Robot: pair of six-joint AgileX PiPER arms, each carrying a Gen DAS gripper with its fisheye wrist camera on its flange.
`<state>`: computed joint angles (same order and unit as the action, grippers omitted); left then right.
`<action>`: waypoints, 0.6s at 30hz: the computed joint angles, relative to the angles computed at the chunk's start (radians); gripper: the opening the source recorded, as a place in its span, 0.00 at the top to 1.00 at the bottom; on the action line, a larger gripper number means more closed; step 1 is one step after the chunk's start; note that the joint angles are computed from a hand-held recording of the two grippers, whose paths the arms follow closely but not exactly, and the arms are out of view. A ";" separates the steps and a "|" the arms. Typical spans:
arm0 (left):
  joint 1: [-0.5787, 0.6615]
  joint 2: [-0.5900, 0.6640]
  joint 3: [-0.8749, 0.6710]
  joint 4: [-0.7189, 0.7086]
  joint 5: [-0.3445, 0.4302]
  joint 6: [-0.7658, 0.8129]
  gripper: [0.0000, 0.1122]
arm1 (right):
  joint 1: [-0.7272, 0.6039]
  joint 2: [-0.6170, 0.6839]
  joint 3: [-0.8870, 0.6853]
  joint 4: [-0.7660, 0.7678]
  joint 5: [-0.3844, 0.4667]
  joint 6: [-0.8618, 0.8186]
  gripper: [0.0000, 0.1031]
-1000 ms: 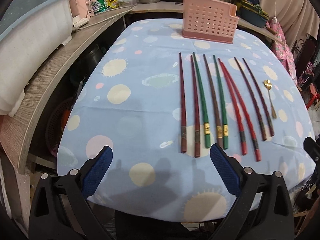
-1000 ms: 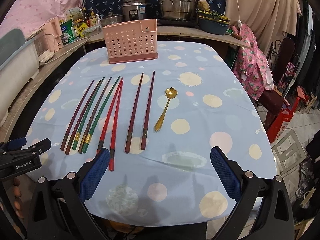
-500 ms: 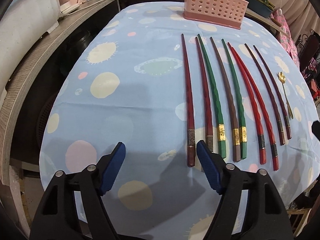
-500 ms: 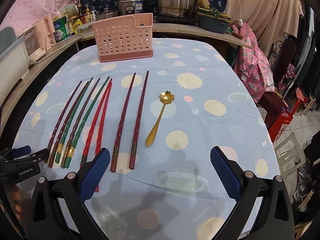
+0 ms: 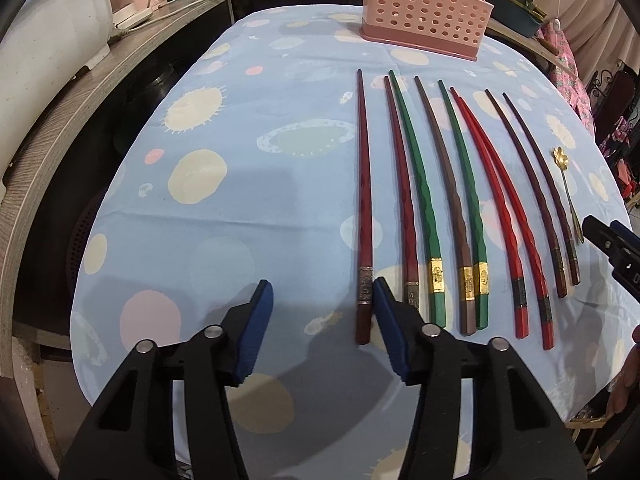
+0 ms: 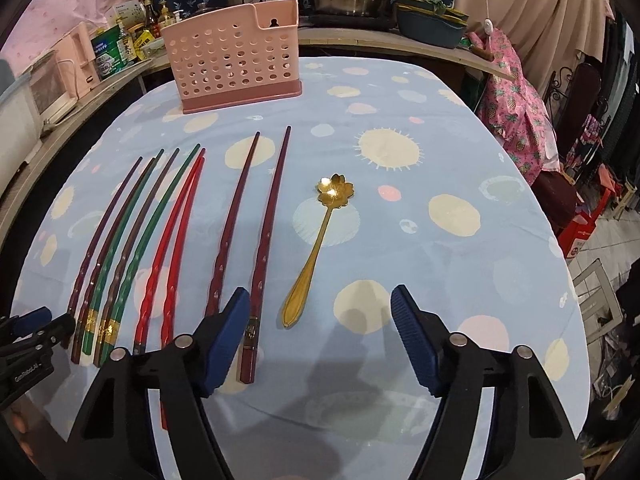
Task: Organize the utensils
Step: 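Grasp the gold spoon with the right tool while the left tool grasps a dark red chopstick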
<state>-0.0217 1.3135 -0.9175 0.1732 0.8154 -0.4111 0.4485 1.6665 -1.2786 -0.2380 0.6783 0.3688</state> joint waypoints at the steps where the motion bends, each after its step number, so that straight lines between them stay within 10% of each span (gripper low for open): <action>1: 0.003 0.000 0.000 -0.005 -0.003 0.004 0.57 | -0.002 0.009 -0.005 0.001 -0.002 0.000 0.41; 18: 0.034 -0.015 0.001 -0.093 -0.005 0.085 0.92 | -0.002 0.032 0.015 0.050 -0.054 -0.074 0.90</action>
<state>0.0119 1.2988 -0.9166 0.0800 0.8107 -0.3264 0.4466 1.6990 -1.2635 -0.1879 0.6245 0.2947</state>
